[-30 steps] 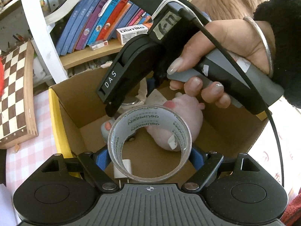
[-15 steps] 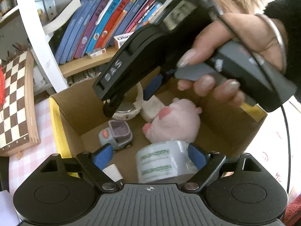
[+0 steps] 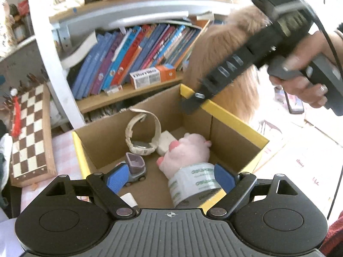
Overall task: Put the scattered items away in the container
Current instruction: 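Open the left tool to drop the tape while the right tool drops the watch, then withdraw both tools from the box toward the white adapter and pink gadget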
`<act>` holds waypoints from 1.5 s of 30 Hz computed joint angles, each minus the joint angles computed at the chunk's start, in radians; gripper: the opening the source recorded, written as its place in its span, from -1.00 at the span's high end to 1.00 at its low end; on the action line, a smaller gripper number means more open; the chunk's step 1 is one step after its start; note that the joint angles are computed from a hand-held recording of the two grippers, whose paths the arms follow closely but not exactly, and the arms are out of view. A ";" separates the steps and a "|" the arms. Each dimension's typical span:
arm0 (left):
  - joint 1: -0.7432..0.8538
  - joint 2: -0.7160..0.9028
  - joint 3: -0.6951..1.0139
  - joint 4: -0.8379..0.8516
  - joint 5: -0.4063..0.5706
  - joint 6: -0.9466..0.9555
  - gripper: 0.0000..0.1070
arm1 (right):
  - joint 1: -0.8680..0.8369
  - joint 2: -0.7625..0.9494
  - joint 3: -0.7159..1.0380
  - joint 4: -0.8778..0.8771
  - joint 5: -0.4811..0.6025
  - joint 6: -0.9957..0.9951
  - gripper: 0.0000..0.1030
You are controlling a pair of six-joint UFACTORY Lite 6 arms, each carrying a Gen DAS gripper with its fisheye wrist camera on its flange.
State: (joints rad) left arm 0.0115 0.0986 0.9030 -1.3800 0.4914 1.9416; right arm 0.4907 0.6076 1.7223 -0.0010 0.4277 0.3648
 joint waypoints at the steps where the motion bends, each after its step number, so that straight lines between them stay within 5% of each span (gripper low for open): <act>1: 0.010 -0.027 -0.023 -0.012 0.009 0.013 -0.67 | 0.015 -0.040 -0.053 -0.102 -0.002 0.076 -0.07; 6: 0.091 -0.174 -0.163 -0.062 0.075 0.061 -0.67 | 0.084 -0.141 -0.231 -0.477 0.057 0.383 0.19; 14: 0.288 -0.363 -0.368 -0.021 0.199 0.035 -0.67 | 0.117 -0.181 -0.391 -0.511 0.007 0.553 0.76; 26: 0.493 -0.419 -0.463 0.070 0.326 0.052 -0.67 | 0.233 -0.184 -0.398 -0.711 0.101 0.862 0.78; 32: 0.552 -0.410 -0.475 0.084 0.364 0.087 -0.67 | 0.291 -0.189 -0.421 -0.825 0.140 1.038 0.72; 35: 0.590 -0.425 -0.498 0.076 0.384 0.112 -0.67 | 0.344 -0.232 -0.481 -0.963 0.153 1.211 0.25; 36: 0.608 -0.432 -0.508 0.079 0.393 0.118 -0.67 | 0.373 -0.250 -0.502 -1.010 0.174 1.267 0.24; 45: 0.883 -0.563 -0.625 0.165 0.513 0.170 -0.72 | 0.768 -0.327 -0.632 -1.144 0.554 1.748 -0.10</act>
State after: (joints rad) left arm 0.8950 -0.4642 0.2782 -1.2147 1.0047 2.1117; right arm 1.2583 0.2809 1.0901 -1.1446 0.9814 2.1124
